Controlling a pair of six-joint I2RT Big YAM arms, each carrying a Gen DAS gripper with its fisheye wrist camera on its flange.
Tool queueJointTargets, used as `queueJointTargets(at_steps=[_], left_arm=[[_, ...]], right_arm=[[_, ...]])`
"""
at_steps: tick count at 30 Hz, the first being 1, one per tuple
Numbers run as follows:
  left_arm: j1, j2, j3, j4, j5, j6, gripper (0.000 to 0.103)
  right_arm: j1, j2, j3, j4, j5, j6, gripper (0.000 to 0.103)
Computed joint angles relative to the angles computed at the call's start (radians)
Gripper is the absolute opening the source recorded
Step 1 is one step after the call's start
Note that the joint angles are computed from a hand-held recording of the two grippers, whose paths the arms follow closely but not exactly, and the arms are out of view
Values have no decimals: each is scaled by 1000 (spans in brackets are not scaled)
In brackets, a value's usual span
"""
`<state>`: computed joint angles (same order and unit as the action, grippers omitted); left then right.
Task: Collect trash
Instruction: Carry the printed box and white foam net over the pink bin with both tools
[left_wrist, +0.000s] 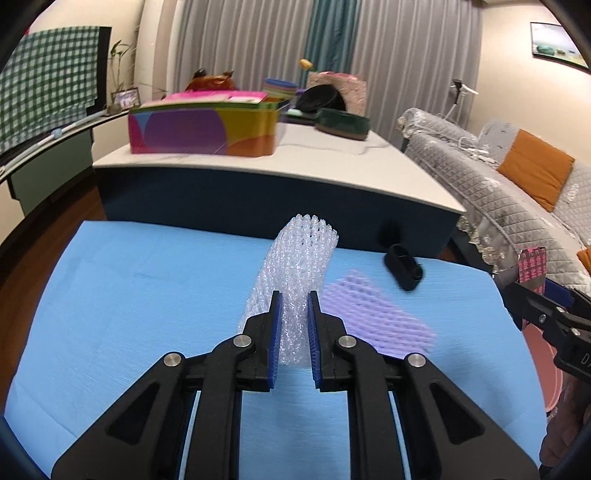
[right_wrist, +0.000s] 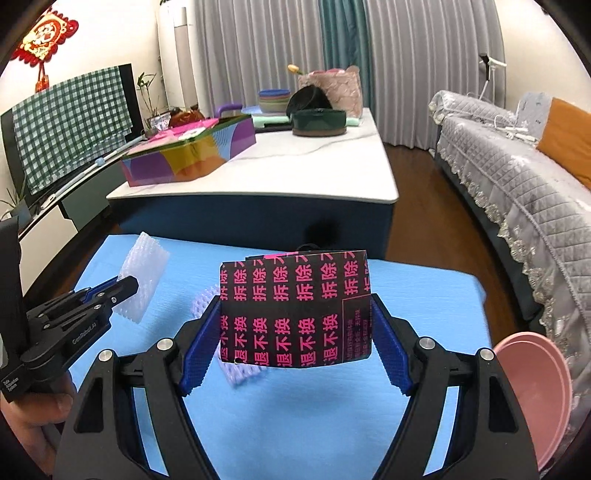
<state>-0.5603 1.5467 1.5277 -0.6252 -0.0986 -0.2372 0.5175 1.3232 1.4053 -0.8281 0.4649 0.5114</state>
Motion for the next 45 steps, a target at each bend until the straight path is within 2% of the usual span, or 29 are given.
queueJointTargets(at_steps=[16, 22, 31, 45], left_arm=[[-76, -71, -24, 37, 23, 27, 13], [-102, -81, -33, 40, 20, 37, 13], [-132, -77, -44, 31, 20, 39, 13], [-177, -44, -17, 25, 25, 37, 13]], right_arm=[[-2, -226, -68, -102, 75, -17, 75], [-13, -294, -134, -98, 114, 2, 75], [-48, -370, -218, -102, 144, 35, 75], [-100, -435, -268, -133, 159, 54, 75]])
